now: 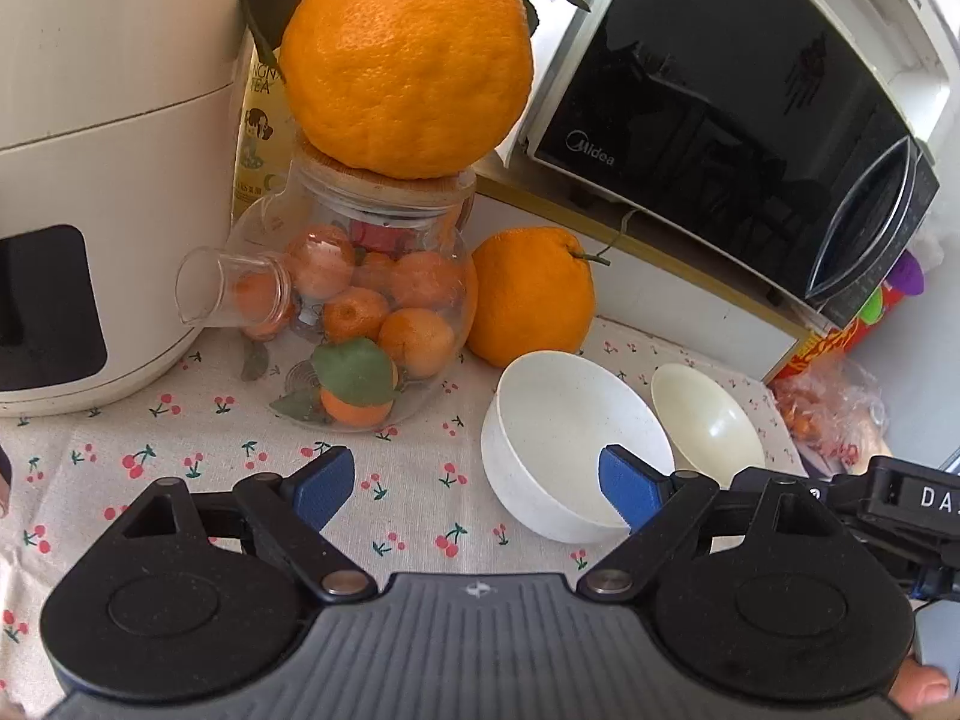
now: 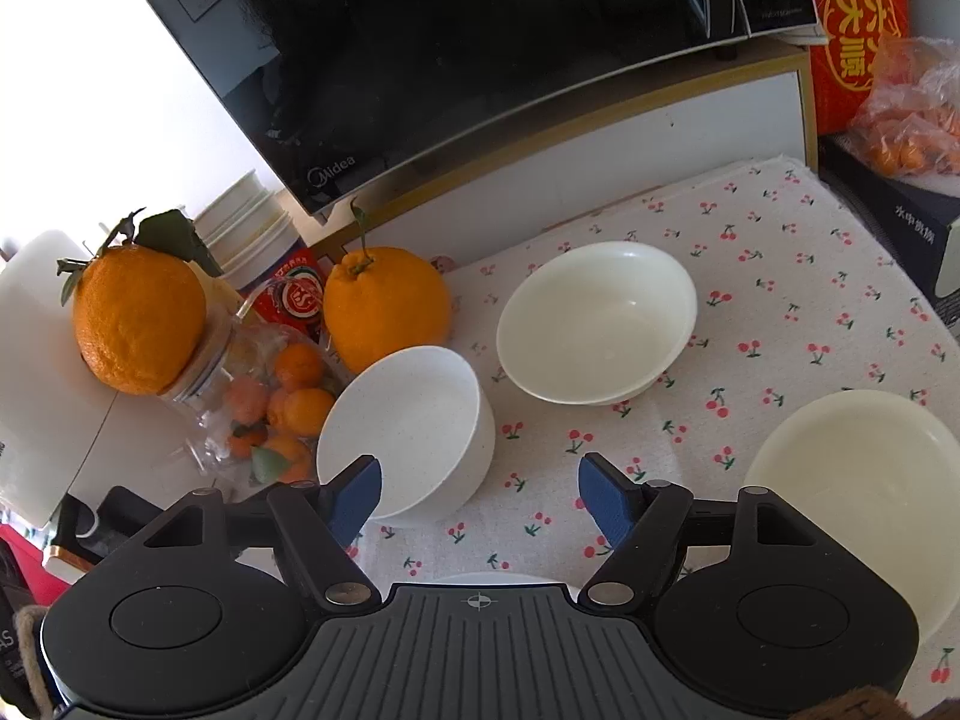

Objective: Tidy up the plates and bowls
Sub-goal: 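Open both grippers and withdraw from the white plate, then close both grippers on the rim of the white bowl beside the glass jar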

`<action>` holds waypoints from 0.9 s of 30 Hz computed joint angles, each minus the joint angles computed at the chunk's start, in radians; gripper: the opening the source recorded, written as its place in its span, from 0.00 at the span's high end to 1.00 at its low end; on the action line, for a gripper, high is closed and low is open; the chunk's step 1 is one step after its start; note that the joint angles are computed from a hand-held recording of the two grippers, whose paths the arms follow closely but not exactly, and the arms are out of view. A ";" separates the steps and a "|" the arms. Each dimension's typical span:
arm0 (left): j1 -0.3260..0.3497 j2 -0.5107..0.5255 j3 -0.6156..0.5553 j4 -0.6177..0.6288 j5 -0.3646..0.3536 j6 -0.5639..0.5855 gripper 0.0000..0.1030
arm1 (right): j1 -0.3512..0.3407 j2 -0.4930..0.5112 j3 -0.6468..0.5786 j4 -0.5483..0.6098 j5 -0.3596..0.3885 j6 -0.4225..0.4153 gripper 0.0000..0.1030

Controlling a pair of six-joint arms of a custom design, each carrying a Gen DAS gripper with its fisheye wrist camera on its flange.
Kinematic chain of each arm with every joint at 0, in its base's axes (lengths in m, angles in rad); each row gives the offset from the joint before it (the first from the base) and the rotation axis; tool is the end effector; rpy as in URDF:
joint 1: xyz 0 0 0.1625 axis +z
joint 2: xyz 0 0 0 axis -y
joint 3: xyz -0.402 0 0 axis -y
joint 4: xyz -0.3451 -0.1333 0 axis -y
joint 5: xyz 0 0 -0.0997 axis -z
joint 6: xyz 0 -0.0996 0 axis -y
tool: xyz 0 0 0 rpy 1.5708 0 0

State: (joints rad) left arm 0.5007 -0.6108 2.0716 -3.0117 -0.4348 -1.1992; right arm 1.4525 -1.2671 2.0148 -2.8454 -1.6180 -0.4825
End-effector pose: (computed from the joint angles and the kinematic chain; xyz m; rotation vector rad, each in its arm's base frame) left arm -0.3015 -0.4199 0.0061 -0.1346 2.3093 -1.3283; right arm 0.0676 -0.5211 0.2756 0.4992 -2.8114 0.7157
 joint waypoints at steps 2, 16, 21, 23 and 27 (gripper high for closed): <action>0.008 0.021 0.005 -0.095 0.002 0.053 0.25 | -0.002 0.020 -0.010 0.005 0.011 0.018 0.28; 0.052 0.125 0.001 -0.472 -0.052 0.236 0.62 | -0.037 0.119 -0.061 -0.025 0.075 0.068 0.67; 0.064 0.145 -0.010 -0.559 -0.098 0.285 0.67 | -0.044 0.128 -0.068 -0.023 0.080 0.080 0.74; 0.069 0.149 -0.009 -0.576 -0.116 0.297 0.73 | -0.043 0.131 -0.071 -0.019 0.081 0.079 0.78; 0.075 0.160 -0.015 -0.605 -0.119 0.294 0.74 | -0.039 0.135 -0.069 -0.023 0.094 0.069 0.83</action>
